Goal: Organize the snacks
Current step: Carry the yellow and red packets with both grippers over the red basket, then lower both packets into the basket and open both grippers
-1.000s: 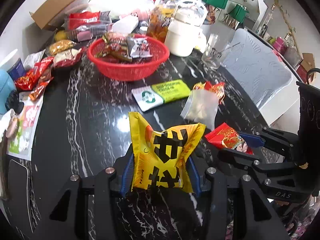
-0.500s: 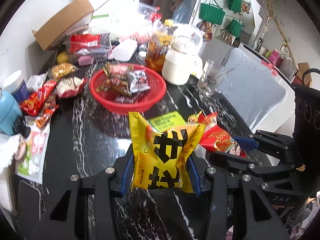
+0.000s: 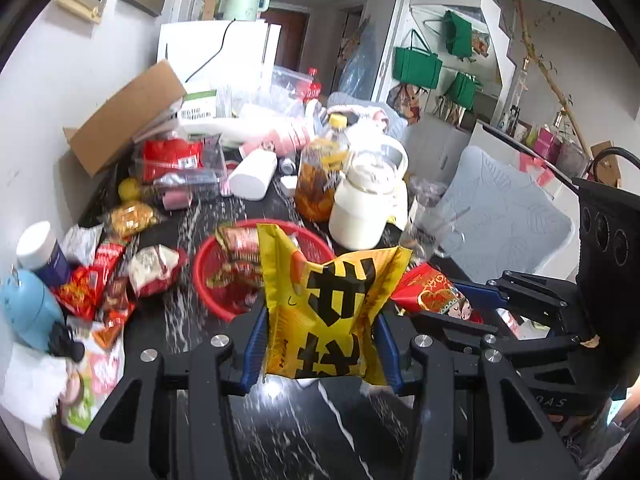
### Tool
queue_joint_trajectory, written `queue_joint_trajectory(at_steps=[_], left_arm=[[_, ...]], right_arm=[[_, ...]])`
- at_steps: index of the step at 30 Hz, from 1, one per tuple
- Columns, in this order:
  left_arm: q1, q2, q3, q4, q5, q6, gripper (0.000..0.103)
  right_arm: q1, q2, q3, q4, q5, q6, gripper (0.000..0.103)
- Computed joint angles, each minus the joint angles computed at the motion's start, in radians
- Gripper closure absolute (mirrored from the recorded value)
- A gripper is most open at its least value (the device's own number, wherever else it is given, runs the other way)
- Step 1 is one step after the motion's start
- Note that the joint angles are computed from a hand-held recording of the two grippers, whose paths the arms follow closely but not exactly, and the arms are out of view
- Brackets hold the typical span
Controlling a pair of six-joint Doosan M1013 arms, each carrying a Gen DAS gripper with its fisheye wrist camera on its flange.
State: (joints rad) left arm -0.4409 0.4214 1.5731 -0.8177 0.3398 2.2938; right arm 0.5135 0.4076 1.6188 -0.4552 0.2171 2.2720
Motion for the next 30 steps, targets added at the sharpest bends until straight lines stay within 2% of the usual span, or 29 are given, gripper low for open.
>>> queue_joint_trajectory(at_steps=[8,15,21,30], left_arm=[[0.002,0.044,-0.079,0.041,-0.020,-0.015,0.056],[0.005,0.085,-0.133,0.115,-0.041,-0.097,0.056],[0.019,0.145,-0.195,0.169,0.012,-0.184,0.056],[0.033,0.208,-0.257,0.279,0.086,-0.327,0.057]], right_arm=[[-0.029,0.032,-0.067,-0.024,0.002,-0.018,0.064],[-0.053,0.073,-0.133,0.056,0.019,-0.114,0.064],[-0.066,0.110,-0.180,0.118,0.034,-0.180,0.064],[-0.078,0.177,-0.252,0.300,0.093,-0.360,0.064]])
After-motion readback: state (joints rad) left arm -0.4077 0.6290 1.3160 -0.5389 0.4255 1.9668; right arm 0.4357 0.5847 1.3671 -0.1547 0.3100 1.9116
